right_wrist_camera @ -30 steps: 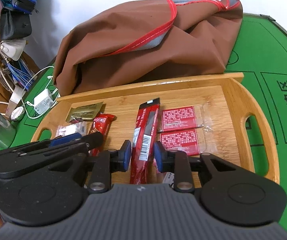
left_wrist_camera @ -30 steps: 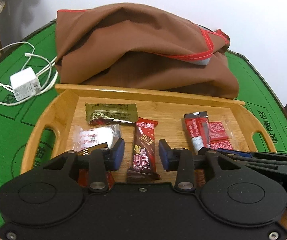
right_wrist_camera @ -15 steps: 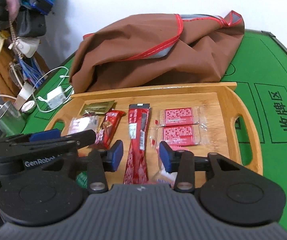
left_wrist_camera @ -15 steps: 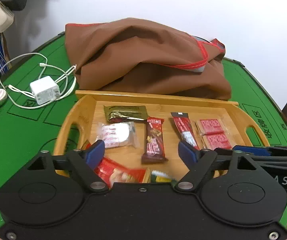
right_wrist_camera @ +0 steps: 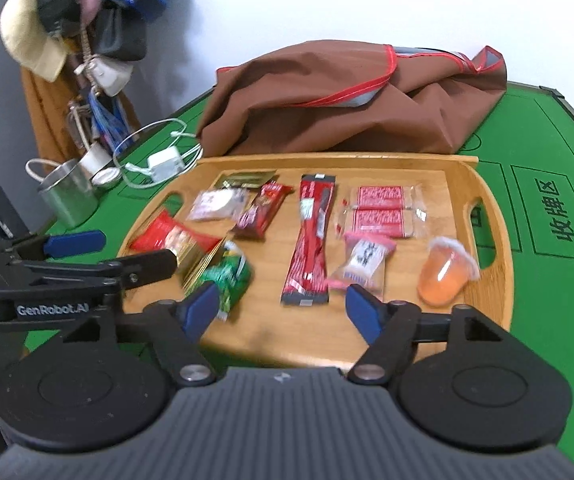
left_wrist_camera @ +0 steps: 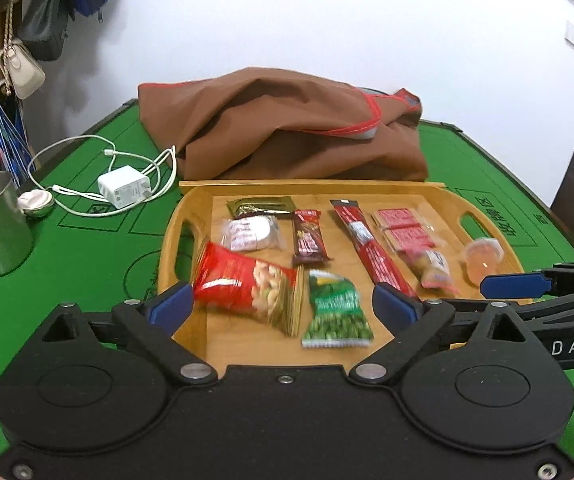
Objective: Organize snacks
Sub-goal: 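Lift both tools away from the tray toward the remaining snacks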
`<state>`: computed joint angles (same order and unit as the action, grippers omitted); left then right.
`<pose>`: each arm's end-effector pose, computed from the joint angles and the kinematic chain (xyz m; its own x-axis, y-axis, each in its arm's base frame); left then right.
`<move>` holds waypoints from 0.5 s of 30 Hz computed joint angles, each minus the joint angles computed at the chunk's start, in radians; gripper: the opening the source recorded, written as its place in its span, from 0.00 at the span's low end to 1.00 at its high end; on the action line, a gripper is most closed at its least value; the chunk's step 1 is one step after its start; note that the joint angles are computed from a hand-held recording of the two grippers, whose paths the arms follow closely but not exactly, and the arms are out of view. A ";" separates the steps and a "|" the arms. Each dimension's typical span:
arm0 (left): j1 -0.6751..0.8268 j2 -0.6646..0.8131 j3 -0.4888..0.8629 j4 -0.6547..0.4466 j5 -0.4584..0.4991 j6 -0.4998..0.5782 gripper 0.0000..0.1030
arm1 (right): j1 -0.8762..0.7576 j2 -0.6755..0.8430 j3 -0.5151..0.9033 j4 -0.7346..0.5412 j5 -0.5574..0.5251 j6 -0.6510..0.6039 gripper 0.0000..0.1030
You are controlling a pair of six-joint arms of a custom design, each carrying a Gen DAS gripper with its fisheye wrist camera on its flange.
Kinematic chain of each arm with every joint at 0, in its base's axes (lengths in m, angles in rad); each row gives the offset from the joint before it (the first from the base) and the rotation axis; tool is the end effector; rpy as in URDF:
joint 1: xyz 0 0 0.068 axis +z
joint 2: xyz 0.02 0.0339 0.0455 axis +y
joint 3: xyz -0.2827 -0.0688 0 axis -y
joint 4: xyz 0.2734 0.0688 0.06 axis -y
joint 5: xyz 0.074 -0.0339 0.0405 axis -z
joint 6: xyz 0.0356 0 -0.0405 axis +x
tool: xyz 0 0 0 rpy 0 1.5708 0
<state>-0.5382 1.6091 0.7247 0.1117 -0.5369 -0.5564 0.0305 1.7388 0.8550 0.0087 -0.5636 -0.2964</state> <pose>0.2887 -0.1512 0.1495 -0.5755 -0.1850 -0.7966 -0.2096 0.9749 -0.0750 0.3530 0.0298 0.1390 -0.6263 -0.2661 -0.7327 -0.5761 0.7913 0.2050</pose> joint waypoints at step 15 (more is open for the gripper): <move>-0.236 -0.102 -0.172 -0.021 -0.169 -0.139 0.98 | -0.090 -0.134 -0.242 0.035 -0.075 -0.147 0.92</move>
